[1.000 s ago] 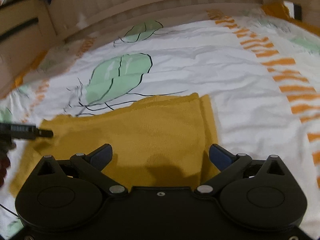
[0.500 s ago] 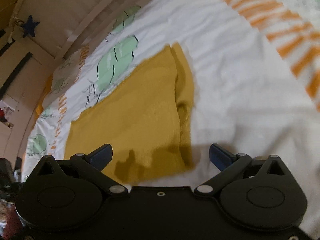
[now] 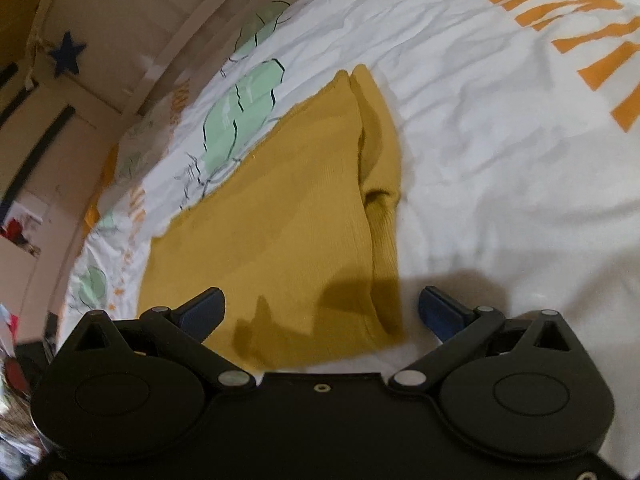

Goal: Fold small clothes

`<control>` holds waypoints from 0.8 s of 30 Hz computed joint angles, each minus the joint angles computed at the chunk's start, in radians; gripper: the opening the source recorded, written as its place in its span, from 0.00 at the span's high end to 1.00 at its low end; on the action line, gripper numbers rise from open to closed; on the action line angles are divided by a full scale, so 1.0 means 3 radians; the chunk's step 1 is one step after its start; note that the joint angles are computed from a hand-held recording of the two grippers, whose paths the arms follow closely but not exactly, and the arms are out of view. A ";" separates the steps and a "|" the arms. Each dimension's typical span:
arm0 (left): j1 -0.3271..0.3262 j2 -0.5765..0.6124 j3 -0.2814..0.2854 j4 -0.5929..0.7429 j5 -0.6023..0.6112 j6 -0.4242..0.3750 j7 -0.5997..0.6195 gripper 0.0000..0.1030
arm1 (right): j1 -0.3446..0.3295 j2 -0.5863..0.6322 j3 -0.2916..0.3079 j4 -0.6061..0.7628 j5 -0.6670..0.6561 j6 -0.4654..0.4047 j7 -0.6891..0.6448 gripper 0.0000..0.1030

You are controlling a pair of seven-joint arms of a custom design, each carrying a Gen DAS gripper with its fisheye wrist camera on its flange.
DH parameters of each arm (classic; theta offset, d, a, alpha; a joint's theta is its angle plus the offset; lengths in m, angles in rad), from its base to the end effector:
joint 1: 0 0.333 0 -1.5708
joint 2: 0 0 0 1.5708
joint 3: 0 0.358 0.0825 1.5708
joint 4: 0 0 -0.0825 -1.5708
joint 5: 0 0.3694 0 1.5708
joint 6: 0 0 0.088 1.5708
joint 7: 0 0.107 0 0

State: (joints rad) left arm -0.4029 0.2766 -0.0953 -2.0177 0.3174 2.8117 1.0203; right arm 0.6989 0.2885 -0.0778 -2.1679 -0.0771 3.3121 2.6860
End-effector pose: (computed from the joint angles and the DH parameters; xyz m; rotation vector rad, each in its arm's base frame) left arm 0.5539 -0.3134 0.4220 -1.7524 2.1667 -0.6548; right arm 0.4946 0.3686 0.4153 -1.2641 1.9046 0.0380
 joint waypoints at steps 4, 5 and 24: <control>0.0002 0.0016 -0.0011 0.0026 -0.0023 -0.0041 0.0027 0.01 | -0.0641 0.0131 0.0580 0.0077 -0.0111 0.0195 0.0084 0.00; -0.0001 0.0020 -0.0011 0.0033 -0.0023 -0.0050 0.0025 0.01 | -0.0797 0.0175 0.0714 0.0109 -0.0160 0.0232 0.0119 0.00; 0.0023 0.0083 -0.0052 0.0154 -0.0105 -0.0204 0.0121 0.00 | -0.1443 0.0688 0.1105 0.0495 -0.0996 0.0819 0.0399 0.00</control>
